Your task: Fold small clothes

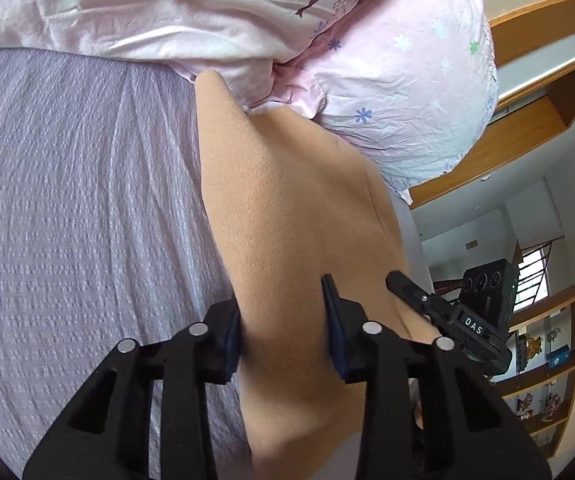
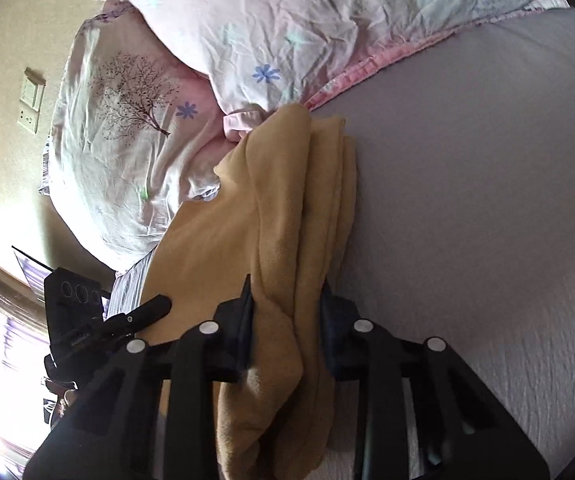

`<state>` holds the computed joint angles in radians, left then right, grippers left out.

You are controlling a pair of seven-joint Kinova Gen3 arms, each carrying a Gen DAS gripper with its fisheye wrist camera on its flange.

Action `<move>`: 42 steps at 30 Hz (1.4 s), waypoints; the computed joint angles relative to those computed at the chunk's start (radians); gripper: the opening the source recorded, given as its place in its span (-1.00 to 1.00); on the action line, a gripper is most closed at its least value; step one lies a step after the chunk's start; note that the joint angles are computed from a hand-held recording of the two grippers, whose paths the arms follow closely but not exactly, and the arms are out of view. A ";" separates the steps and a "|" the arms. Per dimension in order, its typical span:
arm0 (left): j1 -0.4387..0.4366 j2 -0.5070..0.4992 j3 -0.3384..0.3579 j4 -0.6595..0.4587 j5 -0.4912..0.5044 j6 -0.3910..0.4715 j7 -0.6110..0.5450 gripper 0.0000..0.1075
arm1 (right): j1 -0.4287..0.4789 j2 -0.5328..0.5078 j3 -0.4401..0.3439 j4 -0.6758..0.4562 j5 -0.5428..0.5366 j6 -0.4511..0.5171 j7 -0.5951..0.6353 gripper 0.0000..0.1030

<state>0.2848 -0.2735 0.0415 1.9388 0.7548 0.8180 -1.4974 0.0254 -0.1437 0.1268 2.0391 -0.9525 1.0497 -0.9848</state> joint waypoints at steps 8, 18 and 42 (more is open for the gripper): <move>-0.102 -0.179 0.011 -0.014 -0.274 0.116 0.127 -0.33 | -0.113 0.015 -0.121 -0.076 0.038 -0.036 -0.056 -0.30; -0.021 -0.351 0.098 -0.015 -0.375 0.107 0.145 -0.01 | -0.305 -0.210 0.104 0.038 -0.135 -0.006 0.046 0.64; -0.248 -0.406 0.469 -0.093 -0.679 0.471 0.387 0.88 | 0.451 -0.613 -0.582 0.043 0.283 0.107 -0.138 0.96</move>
<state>0.0366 -0.6799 0.5109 1.8461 0.0755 1.2891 -1.1106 0.4765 -0.7569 -0.4552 2.0825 -0.6694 1.1564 -1.1227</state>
